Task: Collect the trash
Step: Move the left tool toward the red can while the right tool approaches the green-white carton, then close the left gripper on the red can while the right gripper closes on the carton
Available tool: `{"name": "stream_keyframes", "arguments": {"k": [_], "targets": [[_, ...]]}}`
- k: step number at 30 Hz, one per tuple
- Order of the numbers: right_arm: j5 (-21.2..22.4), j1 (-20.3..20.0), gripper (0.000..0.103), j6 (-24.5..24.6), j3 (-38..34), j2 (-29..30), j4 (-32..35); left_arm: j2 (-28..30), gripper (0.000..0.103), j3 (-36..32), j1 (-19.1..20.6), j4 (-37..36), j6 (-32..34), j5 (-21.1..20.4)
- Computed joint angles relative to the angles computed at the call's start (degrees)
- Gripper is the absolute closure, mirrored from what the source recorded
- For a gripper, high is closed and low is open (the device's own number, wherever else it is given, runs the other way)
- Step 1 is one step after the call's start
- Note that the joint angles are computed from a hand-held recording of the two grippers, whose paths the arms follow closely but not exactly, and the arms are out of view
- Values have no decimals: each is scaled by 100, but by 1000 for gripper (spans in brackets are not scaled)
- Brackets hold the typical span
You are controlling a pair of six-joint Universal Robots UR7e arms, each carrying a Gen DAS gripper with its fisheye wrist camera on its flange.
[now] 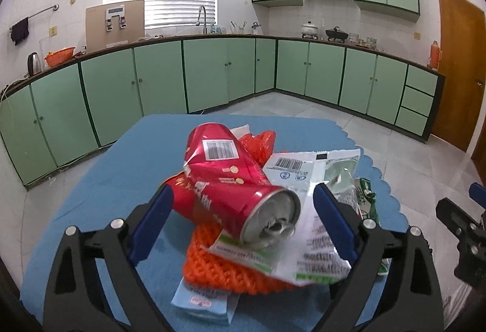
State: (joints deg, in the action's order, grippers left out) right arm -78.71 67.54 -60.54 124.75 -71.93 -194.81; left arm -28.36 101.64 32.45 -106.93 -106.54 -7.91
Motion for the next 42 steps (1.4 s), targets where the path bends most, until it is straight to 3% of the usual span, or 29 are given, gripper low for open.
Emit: {"name": "stream_keyframes", "arguments": {"k": [6, 10, 16, 21, 25, 27, 31, 36, 40, 41, 42], "targets": [[-57, 51, 13, -20, -121, 147, -63, 139, 9, 79, 193, -1440, 1113, -85], [-130, 83, 13, 79, -246, 247, -55, 267, 9, 191, 327, -3081, 2374, -216], [-204, 112, 13, 74, -299, 364, -139, 397, 10, 278, 388, -4468, 3437, -241], [-228, 134, 13, 56, -270, 413, -188, 341, 23, 274, 397, -3898, 3103, -139], [-267, 152, 13, 47, -243, 414, -225, 270, 32, 386, 357, -3843, 2899, -142], [-292, 161, 13, 77, -256, 413, -204, 251, 45, 452, 332, -3953, 2895, -141], [-305, 164, 13, 92, -266, 403, -179, 290, 46, 654, 311, -5021, 3442, -300], [-301, 158, 13, 105, -280, 397, -166, 14, 47, 916, 148, -4052, 2458, -283], [-280, 150, 13, 114, -270, 394, -168, -103, 47, 1066, 45, -3853, 2216, -425], [-275, 148, 13, 105, -267, 392, -160, -127, 44, 1082, 43, -3786, 2166, -503], [-273, 149, 13, 92, -261, 395, -158, -145, 32, 1083, 52, -3755, 2159, -532]]}}
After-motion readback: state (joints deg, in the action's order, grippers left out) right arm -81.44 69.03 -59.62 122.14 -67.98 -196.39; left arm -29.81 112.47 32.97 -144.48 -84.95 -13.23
